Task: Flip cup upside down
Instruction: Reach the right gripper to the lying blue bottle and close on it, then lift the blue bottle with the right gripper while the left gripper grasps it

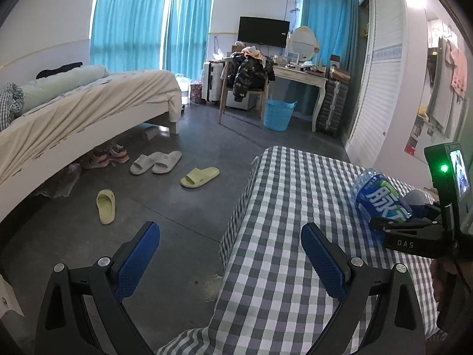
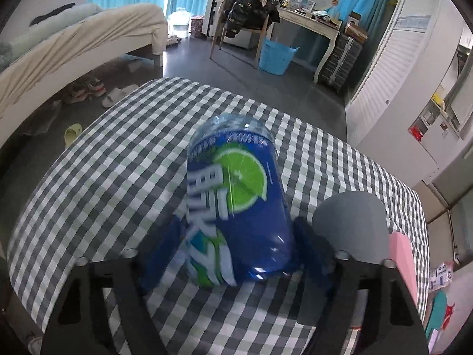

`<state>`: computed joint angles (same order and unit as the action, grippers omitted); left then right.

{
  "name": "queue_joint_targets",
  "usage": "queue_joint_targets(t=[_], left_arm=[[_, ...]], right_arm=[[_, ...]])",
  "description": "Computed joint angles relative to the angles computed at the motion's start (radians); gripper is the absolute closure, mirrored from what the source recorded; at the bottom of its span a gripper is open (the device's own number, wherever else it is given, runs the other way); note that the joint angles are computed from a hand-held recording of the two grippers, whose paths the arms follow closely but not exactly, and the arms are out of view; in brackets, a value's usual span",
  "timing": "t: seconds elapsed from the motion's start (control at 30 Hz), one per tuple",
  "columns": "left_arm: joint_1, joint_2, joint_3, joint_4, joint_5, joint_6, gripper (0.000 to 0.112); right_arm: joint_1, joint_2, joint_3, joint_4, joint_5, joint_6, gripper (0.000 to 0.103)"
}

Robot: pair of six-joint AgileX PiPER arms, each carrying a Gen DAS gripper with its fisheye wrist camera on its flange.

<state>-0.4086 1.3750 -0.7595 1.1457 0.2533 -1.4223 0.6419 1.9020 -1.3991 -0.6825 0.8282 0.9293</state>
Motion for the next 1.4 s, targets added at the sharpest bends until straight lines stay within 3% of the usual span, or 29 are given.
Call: queue_joint_targets(t=[0.2,0.4,0.6,0.8,0.87,0.93,0.97,1.07,1.17,1.4], left_arm=[[0.018,-0.029,0.022,-0.031,-0.03,0.038,0.013],[0.032,-0.109,0.069,-0.139,-0.049,0.16,0.013],[0.032,-0.21,0.112,-0.287,-0.021,0.337,0.013],[-0.011,-0.293,0.135,-0.316,0.063,0.379,0.013],[-0.026,-0.301,0.126,-0.337,0.096,0.404,0.013],[-0.051,-0.308,0.11,-0.345,0.133,0.42,0.013],[-0.07,-0.307,0.101,-0.328,0.152,0.402,0.013],[-0.176,-0.269,0.052,-0.231,0.251,0.287,0.013],[-0.268,-0.188,-0.024,-0.195,0.328,0.237,0.013],[-0.359,0.041,-0.266,-0.391,0.376,0.335,0.013]], right_arm=[[0.061,-0.048,0.043,0.002,0.03,0.064,0.036],[0.22,-0.103,0.096,-0.03,0.144,0.236,0.036],[0.348,-0.08,0.07,-0.027,0.201,0.341,0.036],[0.376,-0.076,0.075,-0.026,0.184,0.378,0.036],[0.378,-0.099,0.101,-0.039,0.167,0.389,0.03],[0.388,-0.159,0.167,-0.074,0.118,0.436,0.013],[0.396,-0.219,0.227,-0.109,0.068,0.481,0.013],[0.417,-0.358,0.353,-0.192,0.027,0.59,0.012],[0.424,-0.479,0.445,-0.247,0.063,0.653,0.011],[0.354,-0.7,0.615,-0.294,0.136,0.646,0.011]])
